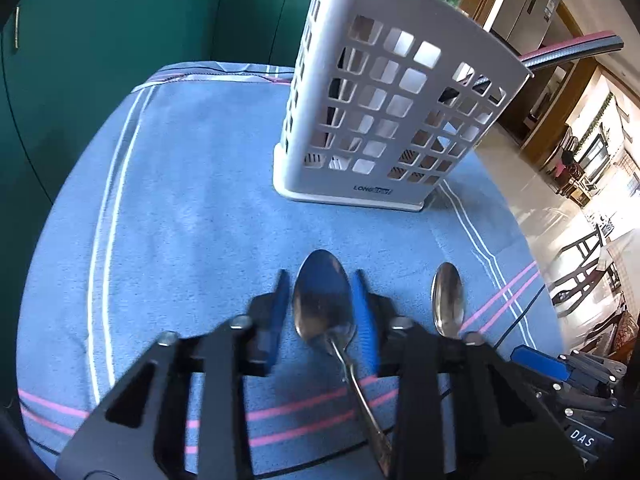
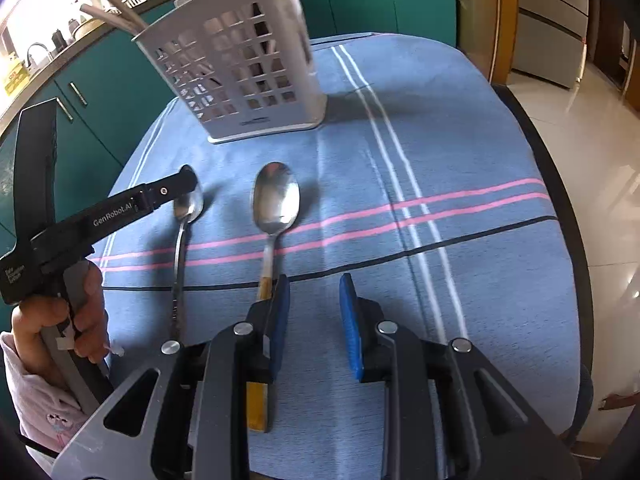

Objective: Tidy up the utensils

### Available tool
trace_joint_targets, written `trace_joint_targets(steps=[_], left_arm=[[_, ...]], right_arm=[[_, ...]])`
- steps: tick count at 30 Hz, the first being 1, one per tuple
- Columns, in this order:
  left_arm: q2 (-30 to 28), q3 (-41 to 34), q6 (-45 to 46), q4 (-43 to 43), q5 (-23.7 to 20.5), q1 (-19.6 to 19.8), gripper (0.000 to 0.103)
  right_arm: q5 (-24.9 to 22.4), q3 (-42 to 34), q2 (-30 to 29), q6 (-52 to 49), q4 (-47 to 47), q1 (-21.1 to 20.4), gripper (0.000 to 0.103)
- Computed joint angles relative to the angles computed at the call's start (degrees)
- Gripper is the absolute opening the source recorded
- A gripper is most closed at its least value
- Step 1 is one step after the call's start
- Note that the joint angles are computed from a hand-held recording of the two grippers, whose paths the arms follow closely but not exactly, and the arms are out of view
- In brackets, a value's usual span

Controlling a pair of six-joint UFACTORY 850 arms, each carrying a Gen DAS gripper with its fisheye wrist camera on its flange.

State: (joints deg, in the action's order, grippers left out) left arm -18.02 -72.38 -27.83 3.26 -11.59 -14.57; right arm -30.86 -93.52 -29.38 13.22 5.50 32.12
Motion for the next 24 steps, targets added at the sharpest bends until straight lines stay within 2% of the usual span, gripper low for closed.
trace_joint_targets(steps=[1, 4, 7, 11, 12, 14, 15, 16, 17, 18, 24], left_arm=[[-0.22, -0.18, -0.15, 0.04, -0.39, -0.05, 0.013], [-0.33, -0.14, -0.89, 1.15, -0.94, -0.22, 0.005], [0.92, 1.35, -2.97, 3.27, -0.79, -0.47, 0.005], [2.78, 3.33, -0.26, 0.23, 0.11, -0.06, 0.005], [3.10, 3.58, -1.13, 1.01, 0.41, 0.04, 0.007], [3.32, 3.51, 0.66, -0.82, 0.57, 0.35, 0.018], [3.31, 3.38, 3.37, -3.52, 0.68, 0.52, 0.026], [3.27, 3.18, 4.48, -4.58, 0.64, 0.54, 0.029], [3.03, 2.75, 6.31, -6.00, 0.47, 0.53, 0.030], [2.77, 2.35, 6.90, -6.20, 0.34, 0.44, 0.032], [0.50, -0.29, 14.18, -12.78, -1.24, 0.91, 0.037]], right_arm=[[-0.29, -0.38, -0.38, 0.40, -0.16, -0.12, 0.026], [-0.71, -1.19, -1.33, 0.43, 0.19, -0.32, 0.026], [-0.56, -1.30, -1.46, 0.66, -0.42, -0.09, 0.026], [-0.07, -2.05, -1.88, -2.17, 2.71, -0.51, 0.026], [0.27, -2.59, -2.23, -3.01, 3.50, -0.63, 0.026], [1.75, -3.42, -2.60, -6.37, 5.92, -0.95, 0.026], [2.05, -4.59, -3.34, -9.02, 7.63, -1.11, 0.033], [2.11, -5.83, -4.15, -10.88, 8.77, -1.22, 0.039], [2.29, -7.15, -5.00, -12.54, 9.57, -1.36, 0.051], [2.46, -8.15, -5.68, -13.89, 10.29, -1.45, 0.053], [-4.04, -20.32, -13.91, -21.52, 13.08, -1.98, 0.053]])
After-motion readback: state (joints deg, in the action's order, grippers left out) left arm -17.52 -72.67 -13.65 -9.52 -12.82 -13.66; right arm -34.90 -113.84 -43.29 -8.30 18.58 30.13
